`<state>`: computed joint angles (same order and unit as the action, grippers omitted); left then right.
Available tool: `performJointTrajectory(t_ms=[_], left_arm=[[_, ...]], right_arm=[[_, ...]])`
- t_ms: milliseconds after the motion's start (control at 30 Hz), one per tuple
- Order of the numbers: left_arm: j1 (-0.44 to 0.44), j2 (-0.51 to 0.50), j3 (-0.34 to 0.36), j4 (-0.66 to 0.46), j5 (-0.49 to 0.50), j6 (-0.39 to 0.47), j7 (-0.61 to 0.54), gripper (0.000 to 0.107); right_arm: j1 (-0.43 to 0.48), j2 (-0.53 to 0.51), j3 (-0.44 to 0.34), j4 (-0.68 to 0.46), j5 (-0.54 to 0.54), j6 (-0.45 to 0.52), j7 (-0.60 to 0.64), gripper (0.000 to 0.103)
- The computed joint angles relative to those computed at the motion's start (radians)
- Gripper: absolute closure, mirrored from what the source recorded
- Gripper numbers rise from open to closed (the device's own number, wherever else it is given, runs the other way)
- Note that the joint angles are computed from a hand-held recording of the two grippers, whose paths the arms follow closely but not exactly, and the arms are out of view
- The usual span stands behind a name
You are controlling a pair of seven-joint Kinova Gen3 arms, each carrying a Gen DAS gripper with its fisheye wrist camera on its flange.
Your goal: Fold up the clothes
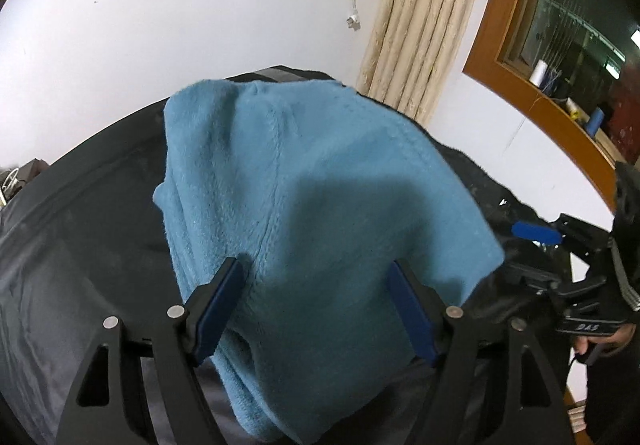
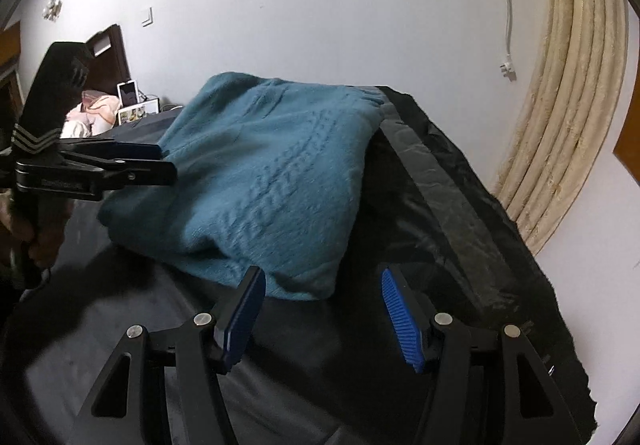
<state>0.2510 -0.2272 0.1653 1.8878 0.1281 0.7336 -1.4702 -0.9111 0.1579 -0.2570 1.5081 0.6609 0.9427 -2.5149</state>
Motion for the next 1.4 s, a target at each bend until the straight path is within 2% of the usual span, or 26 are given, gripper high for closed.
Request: performJointTrajectory(t_ms=[67, 200, 267, 333, 433, 600, 667, 767, 867, 933, 1033, 1133, 1267, 1333, 1400], left_arm=[[0.011, 0.007, 0.021, 0.006, -0.063, -0.001, 0.045, 0.029], [-0.043, 0.011, 0.159, 0.015, -0.225, 0.006, 0.159, 0.03], [-0.029, 0.008, 0.164, 0.028, -0.261, -0.003, 0.189, 0.03], [0.009, 0.001, 0.121, 0.045, -0.25, -0.023, 0.181, 0.03], [0.029, -0.015, 0.081, 0.072, -0.21, -0.055, 0.142, 0.03], [0.015, -0.032, 0.094, 0.099, -0.216, -0.082, 0.15, 0.03], [-0.033, -0.049, 0.114, 0.116, -0.165, -0.097, 0.095, 0.03], [-0.077, -0.081, 0.101, 0.15, -0.044, -0.134, -0.027, 0.03], [-0.067, -0.104, 0.039, 0.181, 0.078, -0.165, -0.147, 0.03], [-0.052, -0.108, -0.011, 0.187, 0.159, -0.161, -0.228, 0.029], [0.032, -0.105, -0.147, 0.189, 0.278, -0.14, -0.35, 0.029], [0.089, -0.099, -0.286, 0.165, 0.4, -0.06, -0.455, 0.028], [0.164, -0.084, -0.471, 0.133, 0.563, 0.014, -0.518, 0.027], [0.21, -0.066, -0.564, 0.118, 0.644, 0.032, -0.554, 0.027], [0.226, -0.033, -0.605, 0.085, 0.709, 0.052, -0.595, 0.027]], right_arm=[[-0.008, 0.027, 0.0, -0.026, 0.002, 0.03, 0.016, 0.04], [-0.032, 0.075, 0.038, -0.071, 0.025, 0.088, -0.036, 0.04], [-0.021, 0.071, 0.056, -0.063, 0.015, 0.085, -0.075, 0.038], [-0.001, 0.066, 0.066, -0.053, -0.005, 0.08, -0.106, 0.03], [0.023, 0.068, 0.066, -0.046, -0.037, 0.076, -0.113, 0.029], [0.005, 0.064, 0.056, -0.053, -0.014, 0.094, -0.1, 0.029], [-0.001, 0.042, 0.049, -0.04, -0.004, 0.077, -0.099, 0.029], [0.001, -0.029, 0.029, 0.015, 0.037, -0.012, -0.158, 0.029], [0.011, -0.042, 0.005, 0.013, 0.094, -0.079, -0.19, 0.028], [0.007, -0.009, -0.006, -0.03, 0.115, -0.09, -0.162, 0.028], [-0.025, 0.08, 0.0, -0.132, 0.097, -0.059, -0.055, 0.028], [-0.047, 0.168, 0.017, -0.228, 0.032, 0.005, 0.047, 0.027], [-0.12, 0.216, 0.068, -0.255, 0.03, 0.059, 0.053, 0.012], [-0.163, 0.228, 0.096, -0.264, 0.041, 0.09, 0.047, 0.011], [-0.173, 0.223, 0.109, -0.26, 0.032, 0.085, 0.042, 0.011]])
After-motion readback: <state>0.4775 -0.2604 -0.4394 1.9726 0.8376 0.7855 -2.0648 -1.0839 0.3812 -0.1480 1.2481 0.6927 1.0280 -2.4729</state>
